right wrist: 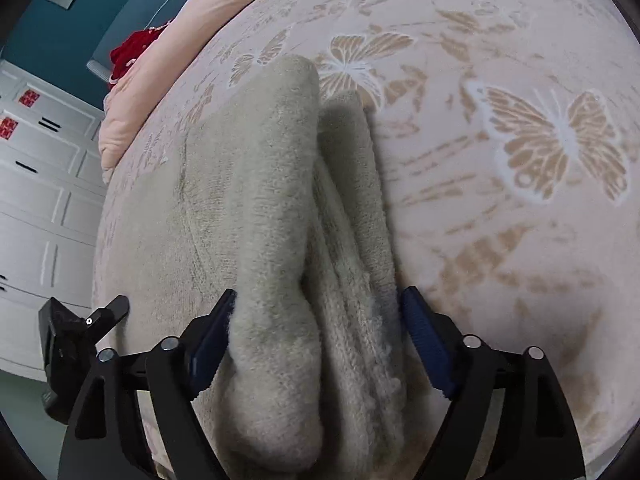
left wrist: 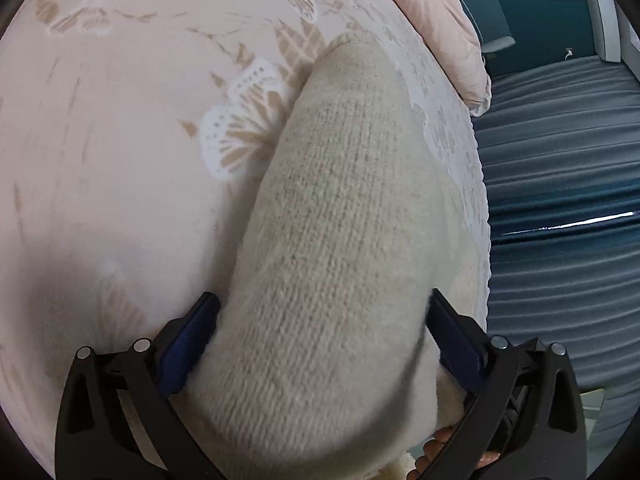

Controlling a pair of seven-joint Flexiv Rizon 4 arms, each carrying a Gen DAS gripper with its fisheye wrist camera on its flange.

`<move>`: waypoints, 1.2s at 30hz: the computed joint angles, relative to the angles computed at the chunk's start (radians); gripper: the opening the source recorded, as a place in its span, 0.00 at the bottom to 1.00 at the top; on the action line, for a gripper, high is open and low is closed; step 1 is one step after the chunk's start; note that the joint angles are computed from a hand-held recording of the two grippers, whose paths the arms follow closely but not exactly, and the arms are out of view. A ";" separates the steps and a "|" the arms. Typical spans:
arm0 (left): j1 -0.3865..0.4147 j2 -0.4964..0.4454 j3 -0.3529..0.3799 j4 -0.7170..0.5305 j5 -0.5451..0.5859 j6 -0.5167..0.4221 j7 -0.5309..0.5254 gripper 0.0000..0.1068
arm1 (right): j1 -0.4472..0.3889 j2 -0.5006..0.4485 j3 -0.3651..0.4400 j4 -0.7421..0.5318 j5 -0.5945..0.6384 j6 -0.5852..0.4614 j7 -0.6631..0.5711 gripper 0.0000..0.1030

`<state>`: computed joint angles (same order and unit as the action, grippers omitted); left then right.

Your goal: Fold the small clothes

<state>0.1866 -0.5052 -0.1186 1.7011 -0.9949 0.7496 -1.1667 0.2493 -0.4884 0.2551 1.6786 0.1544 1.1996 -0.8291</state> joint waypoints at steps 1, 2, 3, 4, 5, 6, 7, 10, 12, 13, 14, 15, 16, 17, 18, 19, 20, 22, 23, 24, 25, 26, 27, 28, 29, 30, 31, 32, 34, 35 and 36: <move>-0.004 -0.003 -0.006 -0.002 -0.008 0.019 0.020 0.92 | -0.011 -0.009 0.014 -0.007 0.015 0.014 -0.019 0.89; -0.010 -0.008 -0.006 -0.010 0.003 0.028 0.028 0.92 | -0.011 -0.014 0.015 -0.016 0.016 0.010 -0.022 0.91; -0.018 -0.013 -0.001 -0.019 0.026 0.034 0.020 0.92 | -0.007 -0.020 0.013 -0.026 0.012 0.002 -0.021 0.93; -0.022 -0.018 0.000 -0.029 0.041 0.037 0.009 0.92 | -0.001 -0.027 0.007 -0.039 0.002 -0.007 -0.022 0.93; -0.022 -0.022 -0.002 -0.038 0.050 0.035 0.001 0.92 | 0.008 -0.032 -0.001 -0.054 -0.015 -0.029 -0.019 0.91; -0.016 -0.025 -0.006 -0.048 0.052 0.019 -0.004 0.91 | 0.018 -0.035 -0.011 -0.067 -0.032 -0.048 -0.014 0.79; -0.004 -0.024 -0.018 -0.052 0.033 -0.001 0.004 0.82 | 0.015 -0.039 -0.002 -0.082 -0.026 -0.052 -0.022 0.60; 0.025 -0.006 -0.027 -0.056 0.004 -0.061 0.040 0.53 | 0.030 -0.019 -0.007 -0.093 -0.017 -0.053 0.004 0.38; 0.040 0.030 -0.017 -0.036 -0.016 -0.094 0.086 0.45 | 0.037 0.014 -0.001 -0.076 -0.018 -0.025 -0.001 0.37; 0.049 0.051 -0.007 -0.027 -0.020 -0.116 0.108 0.45 | 0.033 0.034 0.020 -0.067 -0.002 -0.010 -0.017 0.37; 0.055 0.078 0.009 -0.010 -0.021 -0.133 0.121 0.45 | 0.032 0.052 0.036 -0.058 0.010 -0.004 -0.033 0.38; 0.063 0.109 0.025 0.011 -0.024 -0.155 0.138 0.45 | 0.044 0.074 0.044 -0.040 0.010 0.003 -0.042 0.38; 0.073 0.141 0.044 0.035 -0.028 -0.180 0.156 0.45 | 0.059 0.096 0.052 -0.017 0.008 0.017 -0.052 0.39; 0.080 0.178 0.067 0.068 -0.030 -0.200 0.178 0.45 | 0.073 0.115 0.063 0.009 0.015 0.033 -0.060 0.40; 0.086 0.221 0.093 0.108 -0.029 -0.212 0.209 0.45 | 0.090 0.133 0.070 0.037 0.018 0.043 -0.059 0.40; 0.089 0.261 0.119 0.148 -0.023 -0.219 0.242 0.46 | 0.103 0.145 0.083 0.062 0.031 0.057 -0.061 0.41; 0.088 0.297 0.147 0.185 0.000 -0.221 0.266 0.46 | 0.110 0.145 0.103 0.074 0.057 0.069 -0.069 0.41; 0.089 0.347 0.195 0.252 0.043 -0.226 0.275 0.49 | 0.127 0.135 0.130 0.093 0.097 0.073 -0.075 0.43; 0.092 0.357 0.215 0.276 0.071 -0.234 0.253 0.50 | 0.144 0.133 0.127 0.106 0.098 0.055 -0.054 0.44; 0.096 0.360 0.231 0.298 0.093 -0.237 0.227 0.53 | 0.181 0.135 0.097 0.128 0.064 0.040 -0.005 0.47; 0.102 0.360 0.243 0.323 0.097 -0.235 0.213 0.56 | 0.215 0.141 0.066 0.154 0.024 0.038 0.045 0.52; 0.108 0.360 0.247 0.345 0.077 -0.229 0.225 0.58 | 0.226 0.142 0.058 0.171 0.009 0.050 0.066 0.55; 0.112 0.366 0.248 0.369 0.042 -0.222 0.250 0.64 | 0.228 0.145 0.058 0.183 0.007 0.071 0.079 0.57; 0.113 0.370 0.249 0.380 0.028 -0.214 0.259 0.70 | 0.222 0.150 0.063 0.187 0.013 0.080 0.092 0.59; 0.112 0.370 0.248 0.381 0.028 -0.204 0.258 0.73 | 0.207 0.150 0.077 0.183 0.029 0.080 0.088 0.61; 0.111 0.366 0.246 0.376 0.024 -0.196 0.254 0.81 | 0.198 0.151 0.085 0.179 0.037 0.075 0.085 0.64; 0.110 0.365 0.242 0.376 0.008 -0.193 0.256 0.88 | 0.200 0.153 0.078 0.179 0.029 0.069 0.096 0.65; 0.111 0.365 0.240 0.378 -0.014 -0.195 0.266 0.89 | 0.197 0.150 0.081 0.178 0.033 0.076 0.099 0.68; 0.108 0.345 0.232 0.359 -0.004 -0.204 0.261 0.91 | 0.163 0.125 0.121 0.153 0.088 0.093 0.058 0.75; 0.103 0.332 0.230 0.345 0.035 -0.202 0.240 0.91 | 0.140 0.099 0.147 0.123 0.121 0.090 0.024 0.76; 0.101 0.314 0.226 0.328 0.071 -0.212 0.220 0.92 | 0.134 0.081 0.156 0.106 0.136 0.087 0.012 0.78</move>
